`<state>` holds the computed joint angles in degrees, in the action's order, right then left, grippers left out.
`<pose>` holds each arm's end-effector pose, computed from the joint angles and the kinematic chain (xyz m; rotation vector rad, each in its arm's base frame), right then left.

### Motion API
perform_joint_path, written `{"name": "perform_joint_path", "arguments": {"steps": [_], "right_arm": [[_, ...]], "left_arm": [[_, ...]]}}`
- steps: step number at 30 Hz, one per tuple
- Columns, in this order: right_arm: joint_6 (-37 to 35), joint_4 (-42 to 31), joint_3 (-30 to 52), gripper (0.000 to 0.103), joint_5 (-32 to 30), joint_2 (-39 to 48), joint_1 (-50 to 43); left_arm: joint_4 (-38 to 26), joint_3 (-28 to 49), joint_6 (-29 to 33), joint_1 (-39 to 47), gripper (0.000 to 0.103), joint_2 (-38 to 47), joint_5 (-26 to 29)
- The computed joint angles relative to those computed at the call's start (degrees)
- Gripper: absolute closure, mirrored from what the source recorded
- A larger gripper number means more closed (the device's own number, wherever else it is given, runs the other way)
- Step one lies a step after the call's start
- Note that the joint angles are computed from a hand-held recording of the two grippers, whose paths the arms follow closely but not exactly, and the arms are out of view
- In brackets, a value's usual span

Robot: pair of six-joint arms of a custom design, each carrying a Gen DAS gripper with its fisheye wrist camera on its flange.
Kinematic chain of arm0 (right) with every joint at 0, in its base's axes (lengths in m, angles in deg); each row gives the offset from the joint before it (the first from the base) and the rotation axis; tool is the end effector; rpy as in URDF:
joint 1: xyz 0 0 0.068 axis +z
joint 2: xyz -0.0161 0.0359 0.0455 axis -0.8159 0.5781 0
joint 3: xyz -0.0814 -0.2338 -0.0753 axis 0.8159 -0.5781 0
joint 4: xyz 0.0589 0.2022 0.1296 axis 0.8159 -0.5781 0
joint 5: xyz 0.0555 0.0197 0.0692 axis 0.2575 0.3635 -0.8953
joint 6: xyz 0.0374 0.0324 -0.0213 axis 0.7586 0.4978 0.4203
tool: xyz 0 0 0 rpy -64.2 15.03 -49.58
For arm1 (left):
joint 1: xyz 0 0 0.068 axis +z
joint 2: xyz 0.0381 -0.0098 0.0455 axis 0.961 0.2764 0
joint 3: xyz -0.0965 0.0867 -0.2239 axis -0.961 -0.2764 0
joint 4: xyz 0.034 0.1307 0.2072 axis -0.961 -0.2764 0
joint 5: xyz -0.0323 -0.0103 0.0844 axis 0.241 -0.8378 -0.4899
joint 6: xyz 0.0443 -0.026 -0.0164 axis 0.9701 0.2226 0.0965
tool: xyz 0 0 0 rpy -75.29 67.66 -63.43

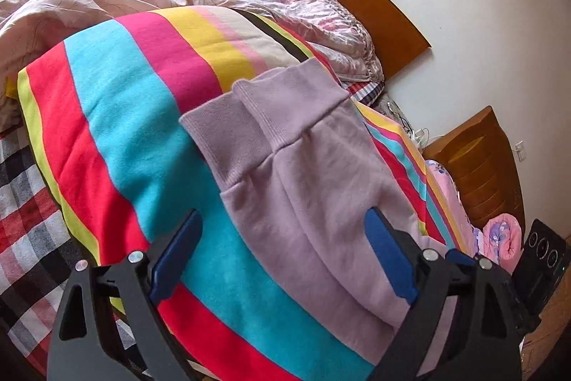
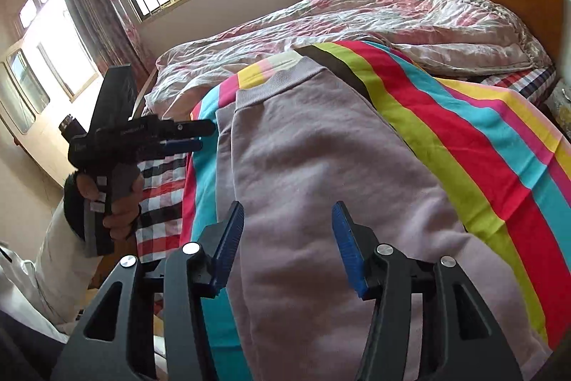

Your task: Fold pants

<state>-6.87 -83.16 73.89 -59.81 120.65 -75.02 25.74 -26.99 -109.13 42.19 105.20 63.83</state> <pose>0.2741 -0.0769 0.2021 -1.3739 2.1862 0.7951 0.1248 -0.0630 0.1482 -0.9351 2.1689 -0.4853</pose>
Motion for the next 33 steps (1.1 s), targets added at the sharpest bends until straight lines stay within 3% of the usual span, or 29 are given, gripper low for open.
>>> {"name": "perform_joint_path", "arguments": {"steps": [1,4,8,12,16,21,26,29,33], "right_arm": [[-3.24,1.37,-3.20,0.057,1.09,-1.73,-2.59],[-11.26,4.60,-10.79,0.059,3.95,-5.20,-8.97],[-19.98,5.99,-16.54,0.066,4.85,-8.02,-14.63],[-19.82,12.91,-21.91,0.070,6.59,-10.81,-16.08],[-19.65,18.84,-25.48,0.080,6.93,-13.15,-17.75],[-20.56,18.87,-25.10,0.088,6.02,-12.05,-19.49],[-21.32,18.25,-25.20,0.088,5.90,-11.36,-20.32],[-21.43,18.26,-25.41,0.088,5.86,-11.15,-20.71],[-21.37,17.69,-24.50,0.088,5.53,-10.22,-20.87]], "left_arm": [[3.54,0.11,1.10,1.09,0.021,3.63,1.50],[9.98,0.34,2.55,3.06,0.025,10.58,3.40],[12.96,-0.09,3.40,5.03,0.029,13.50,4.44],[14.94,-0.25,4.45,6.30,0.029,15.34,5.31],[13.52,-0.54,2.30,4.37,0.030,13.34,3.33],[12.38,-1.14,0.59,3.49,0.037,12.16,2.07],[13.67,-3.09,-1.10,5.32,0.038,9.34,3.78],[8.03,-0.99,-4.24,3.65,0.040,7.41,1.96],[1.90,2.74,-6.67,-1.85,0.040,5.34,-4.91]]}}
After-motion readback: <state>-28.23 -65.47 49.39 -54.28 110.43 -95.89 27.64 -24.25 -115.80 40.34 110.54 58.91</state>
